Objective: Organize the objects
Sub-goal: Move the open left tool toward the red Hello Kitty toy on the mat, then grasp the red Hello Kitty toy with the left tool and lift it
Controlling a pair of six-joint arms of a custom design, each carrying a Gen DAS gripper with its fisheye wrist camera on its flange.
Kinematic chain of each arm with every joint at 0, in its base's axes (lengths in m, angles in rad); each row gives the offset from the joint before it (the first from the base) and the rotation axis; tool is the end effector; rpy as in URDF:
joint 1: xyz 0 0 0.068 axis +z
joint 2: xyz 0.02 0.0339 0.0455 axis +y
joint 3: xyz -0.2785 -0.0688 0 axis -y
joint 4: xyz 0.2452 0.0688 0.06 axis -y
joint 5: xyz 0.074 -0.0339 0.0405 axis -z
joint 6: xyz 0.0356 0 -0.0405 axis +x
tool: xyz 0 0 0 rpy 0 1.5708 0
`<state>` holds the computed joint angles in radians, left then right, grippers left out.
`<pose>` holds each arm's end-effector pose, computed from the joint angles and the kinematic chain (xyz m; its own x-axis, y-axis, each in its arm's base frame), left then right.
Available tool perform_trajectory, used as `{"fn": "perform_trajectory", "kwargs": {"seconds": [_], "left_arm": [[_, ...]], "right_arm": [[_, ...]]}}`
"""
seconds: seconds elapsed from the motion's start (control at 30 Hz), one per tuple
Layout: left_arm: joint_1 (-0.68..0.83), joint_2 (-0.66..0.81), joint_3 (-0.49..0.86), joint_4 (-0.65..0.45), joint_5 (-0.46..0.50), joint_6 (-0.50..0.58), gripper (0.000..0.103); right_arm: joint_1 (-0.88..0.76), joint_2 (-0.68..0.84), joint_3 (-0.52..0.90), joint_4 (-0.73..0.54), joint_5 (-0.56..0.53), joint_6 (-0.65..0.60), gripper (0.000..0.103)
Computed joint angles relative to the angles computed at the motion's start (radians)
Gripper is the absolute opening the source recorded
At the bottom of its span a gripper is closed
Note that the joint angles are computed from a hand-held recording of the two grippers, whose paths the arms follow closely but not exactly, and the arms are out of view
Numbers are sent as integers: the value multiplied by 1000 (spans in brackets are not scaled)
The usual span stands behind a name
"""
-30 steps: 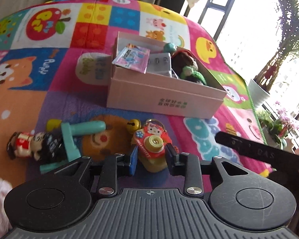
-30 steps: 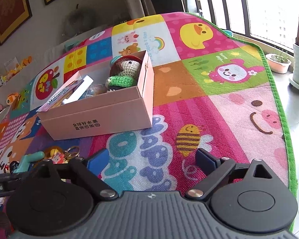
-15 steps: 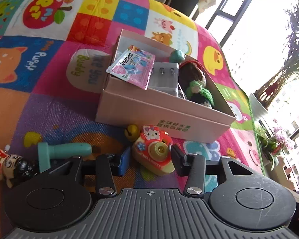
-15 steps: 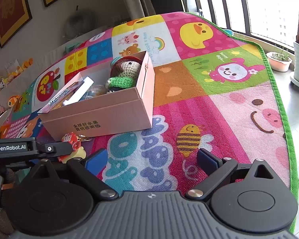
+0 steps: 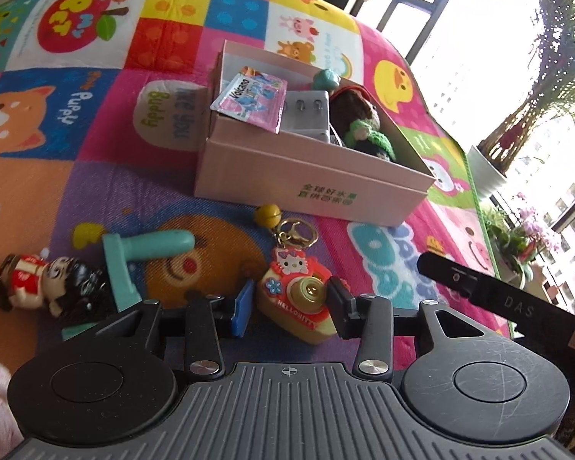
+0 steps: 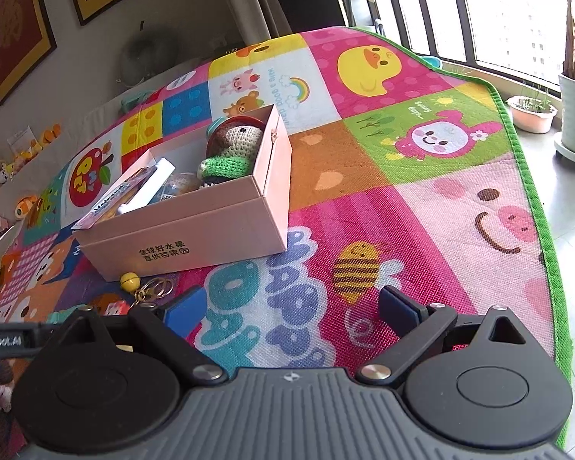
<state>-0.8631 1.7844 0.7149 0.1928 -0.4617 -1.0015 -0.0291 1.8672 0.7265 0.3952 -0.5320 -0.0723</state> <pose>0.2183 -0.2307 0.1181 -0.6863 -0.3578 -0.6332 -0.1540 0.9224 -0.3542 0.3354 0.0083 0.1110 -0.6512 -0.0433 -0.7577 -0.3955 0.8714 0.2901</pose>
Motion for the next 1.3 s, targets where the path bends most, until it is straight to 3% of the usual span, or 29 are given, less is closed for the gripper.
{"fn": "perform_trajectory", "kwargs": {"seconds": [0.17,0.23,0.37,0.5,0.63,0.77,0.83,0.87,0.97,1.13,1.3], "left_arm": [[-46,-35,13,-95,-48,14,43],[-89,-64,10,-130,-85,79,43],[-169,-82,27,-238,-70,215,43],[-233,-4,89,-316,-78,253,45],[-227,29,105,-264,-62,273,46],[-215,60,131,-239,-50,298,55],[-209,69,134,-216,-33,315,66],[-207,73,133,-199,-15,327,79],[-209,114,167,-186,12,359,98],[-226,117,161,-158,-40,343,96],[-220,28,76,-111,-189,339,94]], "right_arm": [[-4,-1,-4,8,0,8,97],[-7,0,-1,2,-3,6,97],[-3,0,27,-75,-13,-37,103],[27,-16,18,-93,38,-85,103],[37,-18,21,-104,58,-102,103],[41,-14,28,-116,66,-117,103],[42,-15,31,-125,69,-130,103],[43,-14,33,-129,72,-136,103],[46,-16,30,-128,80,-145,103],[12,-9,38,-131,15,-128,103],[5,-7,37,-124,-4,-110,103]]}}
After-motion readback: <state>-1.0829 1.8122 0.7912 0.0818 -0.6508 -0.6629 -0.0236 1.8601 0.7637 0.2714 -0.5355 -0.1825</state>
